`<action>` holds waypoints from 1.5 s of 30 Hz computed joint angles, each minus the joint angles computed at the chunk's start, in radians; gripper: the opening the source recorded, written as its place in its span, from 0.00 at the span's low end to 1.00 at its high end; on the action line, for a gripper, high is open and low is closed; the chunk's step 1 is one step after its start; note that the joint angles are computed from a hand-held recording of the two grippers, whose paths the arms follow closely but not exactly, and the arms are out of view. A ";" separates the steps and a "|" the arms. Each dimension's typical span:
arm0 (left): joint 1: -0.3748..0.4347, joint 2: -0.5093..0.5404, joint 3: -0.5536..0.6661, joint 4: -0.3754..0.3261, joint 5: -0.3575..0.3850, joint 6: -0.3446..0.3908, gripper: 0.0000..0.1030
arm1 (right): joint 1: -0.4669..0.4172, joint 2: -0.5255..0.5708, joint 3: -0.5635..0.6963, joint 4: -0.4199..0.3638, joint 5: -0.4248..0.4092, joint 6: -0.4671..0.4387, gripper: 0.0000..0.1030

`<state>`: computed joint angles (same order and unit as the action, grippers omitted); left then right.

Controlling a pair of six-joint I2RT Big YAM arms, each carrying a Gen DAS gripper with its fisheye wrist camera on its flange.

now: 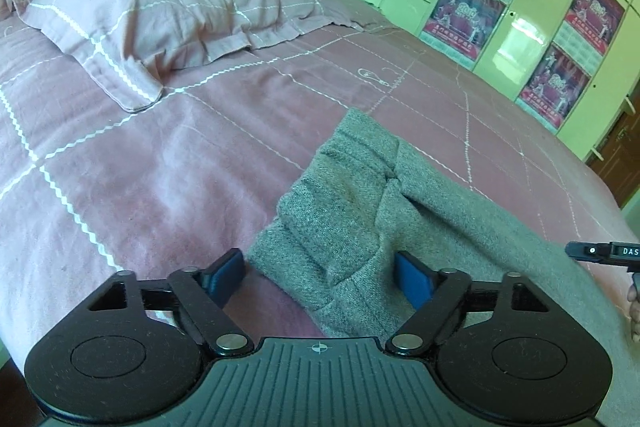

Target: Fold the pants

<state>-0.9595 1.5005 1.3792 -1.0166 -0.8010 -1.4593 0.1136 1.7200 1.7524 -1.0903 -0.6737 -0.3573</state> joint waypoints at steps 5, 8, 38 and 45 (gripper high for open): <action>-0.001 -0.012 -0.023 0.034 -0.005 0.018 0.72 | -0.031 0.030 0.069 -0.222 -0.134 -0.186 0.29; -0.006 -0.002 -0.009 0.012 -0.020 0.002 0.72 | -0.032 0.030 0.065 -0.209 -0.150 -0.154 0.31; -0.091 0.008 0.076 -0.230 -0.197 -0.164 0.77 | -0.037 -0.273 -0.351 0.447 0.143 0.174 0.11; -0.011 0.078 0.186 0.185 -0.052 0.397 0.79 | -0.133 -0.440 -0.525 0.494 0.095 0.245 0.12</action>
<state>-0.9707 1.5784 1.5656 -0.8319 -0.8531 -1.0619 -0.0197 1.2799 1.2276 -0.5962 -0.5785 -0.1126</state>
